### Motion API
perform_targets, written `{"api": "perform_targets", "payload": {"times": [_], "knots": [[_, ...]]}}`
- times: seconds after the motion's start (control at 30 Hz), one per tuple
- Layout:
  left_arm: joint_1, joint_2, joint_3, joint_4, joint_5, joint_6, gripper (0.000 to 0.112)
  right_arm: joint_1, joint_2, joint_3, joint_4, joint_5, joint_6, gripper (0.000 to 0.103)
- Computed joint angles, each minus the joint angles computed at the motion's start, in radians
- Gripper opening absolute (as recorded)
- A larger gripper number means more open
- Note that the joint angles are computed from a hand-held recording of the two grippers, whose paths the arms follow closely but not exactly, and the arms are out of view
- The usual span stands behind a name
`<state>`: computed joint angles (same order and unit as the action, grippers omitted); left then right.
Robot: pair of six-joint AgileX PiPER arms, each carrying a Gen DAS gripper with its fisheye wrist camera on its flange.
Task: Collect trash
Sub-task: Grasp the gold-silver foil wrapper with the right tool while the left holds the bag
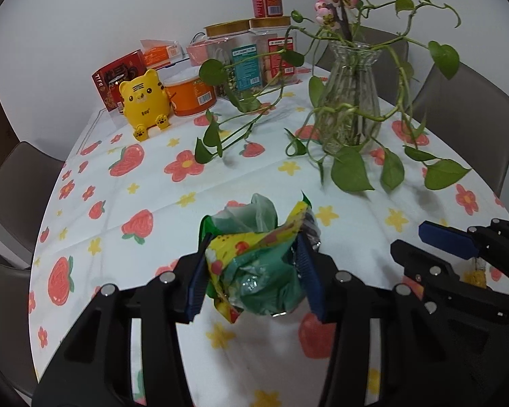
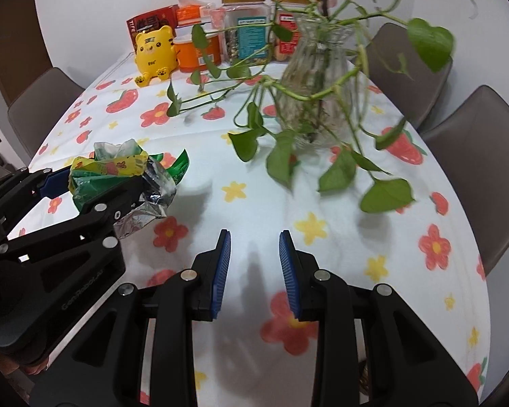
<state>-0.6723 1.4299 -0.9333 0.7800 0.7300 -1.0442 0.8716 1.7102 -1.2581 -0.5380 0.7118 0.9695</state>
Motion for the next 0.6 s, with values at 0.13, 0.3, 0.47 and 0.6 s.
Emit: {"api": "perform_targets", "payload": {"times": [0.13,0.3,0.47,0.6], "knots": [[-0.087,-0.03,-0.005,-0.017,0.047,-0.019,0.048,0.025,-0.096,0.091,-0.065,0.045,0.097,0.029],[-0.2,-0.038,-0.023,-0.025,0.095,-0.055,0.048,0.039,-0.22,0.209,-0.091,0.101,0.181,0.029],[-0.305,-0.013,-0.051,-0.019,0.122,-0.094,0.048,0.045,-0.315,0.317,-0.131,0.147,0.287,0.049],[-0.357,0.021,-0.073,-0.008,0.129,-0.116,0.048,0.026,-0.333,0.364,-0.118,0.129,0.296,0.049]]}}
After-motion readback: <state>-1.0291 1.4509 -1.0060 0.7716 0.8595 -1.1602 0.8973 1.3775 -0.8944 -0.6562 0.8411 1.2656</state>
